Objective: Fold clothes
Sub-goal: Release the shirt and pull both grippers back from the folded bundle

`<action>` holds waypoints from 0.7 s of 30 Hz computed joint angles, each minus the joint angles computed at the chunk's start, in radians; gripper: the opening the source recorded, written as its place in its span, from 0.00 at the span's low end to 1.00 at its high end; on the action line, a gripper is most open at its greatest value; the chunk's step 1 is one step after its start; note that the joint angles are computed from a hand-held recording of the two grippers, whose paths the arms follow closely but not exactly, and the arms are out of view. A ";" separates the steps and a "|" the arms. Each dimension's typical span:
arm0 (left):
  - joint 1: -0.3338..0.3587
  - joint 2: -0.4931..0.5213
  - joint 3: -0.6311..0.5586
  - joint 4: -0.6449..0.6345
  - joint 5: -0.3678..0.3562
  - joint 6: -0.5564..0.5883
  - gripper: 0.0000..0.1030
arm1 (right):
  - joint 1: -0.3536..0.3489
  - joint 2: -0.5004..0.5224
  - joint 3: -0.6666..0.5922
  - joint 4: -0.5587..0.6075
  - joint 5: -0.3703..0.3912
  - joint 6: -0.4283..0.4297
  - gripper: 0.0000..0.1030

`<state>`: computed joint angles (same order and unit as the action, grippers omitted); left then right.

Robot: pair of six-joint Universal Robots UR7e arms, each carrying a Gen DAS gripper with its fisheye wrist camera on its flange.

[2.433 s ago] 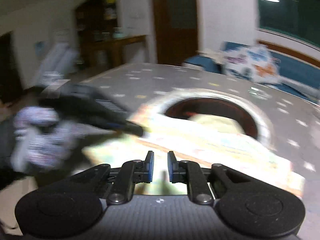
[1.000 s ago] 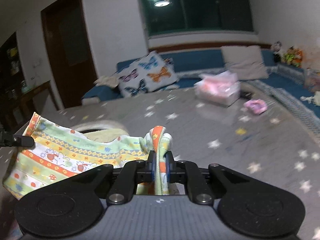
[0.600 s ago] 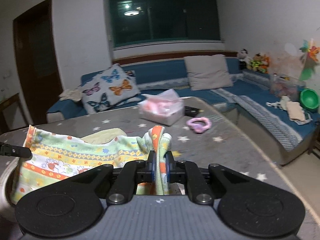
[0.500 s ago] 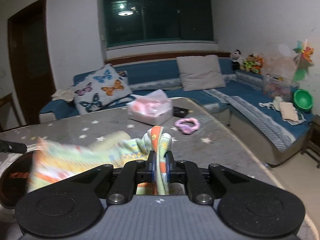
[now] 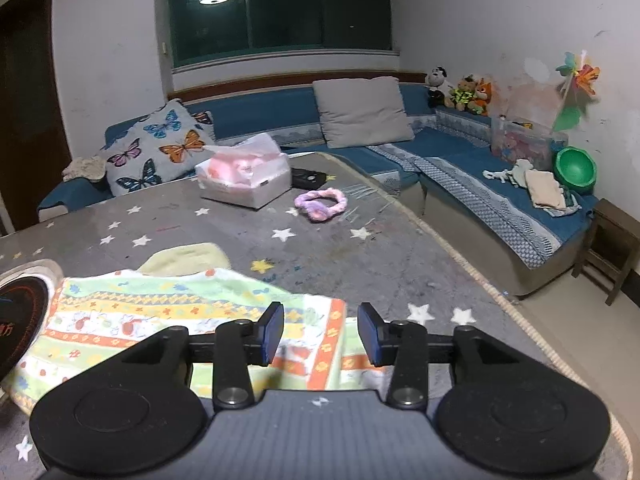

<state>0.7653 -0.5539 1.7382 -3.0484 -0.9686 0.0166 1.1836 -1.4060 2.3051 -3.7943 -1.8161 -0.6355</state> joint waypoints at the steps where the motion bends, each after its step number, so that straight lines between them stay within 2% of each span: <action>1: -0.002 0.002 0.007 -0.007 0.004 0.004 0.45 | 0.000 -0.003 0.008 0.006 0.008 -0.002 0.45; 2: -0.003 0.001 0.015 -0.008 0.004 0.004 0.46 | 0.001 -0.004 0.015 0.009 0.014 -0.005 0.54; 6: -0.007 -0.006 0.049 -0.011 -0.001 -0.002 0.59 | 0.010 -0.001 0.048 -0.003 0.030 -0.013 0.67; 7: -0.008 -0.009 0.057 -0.013 -0.001 -0.003 0.60 | 0.010 -0.004 0.057 -0.001 0.034 -0.010 0.73; 8: -0.010 -0.011 0.066 -0.016 -0.001 -0.005 0.66 | 0.010 -0.004 0.064 -0.003 0.038 -0.008 0.77; 9: -0.011 -0.014 0.075 -0.021 -0.001 -0.007 0.71 | 0.011 -0.003 0.072 -0.008 0.041 -0.005 0.78; 11: -0.015 -0.020 0.094 -0.036 0.000 -0.008 0.75 | 0.010 -0.002 0.093 -0.022 0.043 0.000 0.82; 15: -0.025 -0.030 0.132 -0.068 0.008 -0.006 0.84 | 0.007 -0.003 0.131 -0.047 0.042 0.011 0.84; 17: -0.031 -0.035 0.152 -0.089 0.009 -0.004 0.89 | 0.004 -0.003 0.150 -0.064 0.043 0.017 0.92; 21: -0.042 -0.044 0.187 -0.129 0.017 0.006 0.96 | -0.002 -0.008 0.187 -0.099 0.050 0.028 0.95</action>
<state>0.7231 -0.5979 1.9255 -3.1771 -0.9513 0.0228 1.1814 -1.4136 2.4924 -3.8935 -1.7660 -0.6076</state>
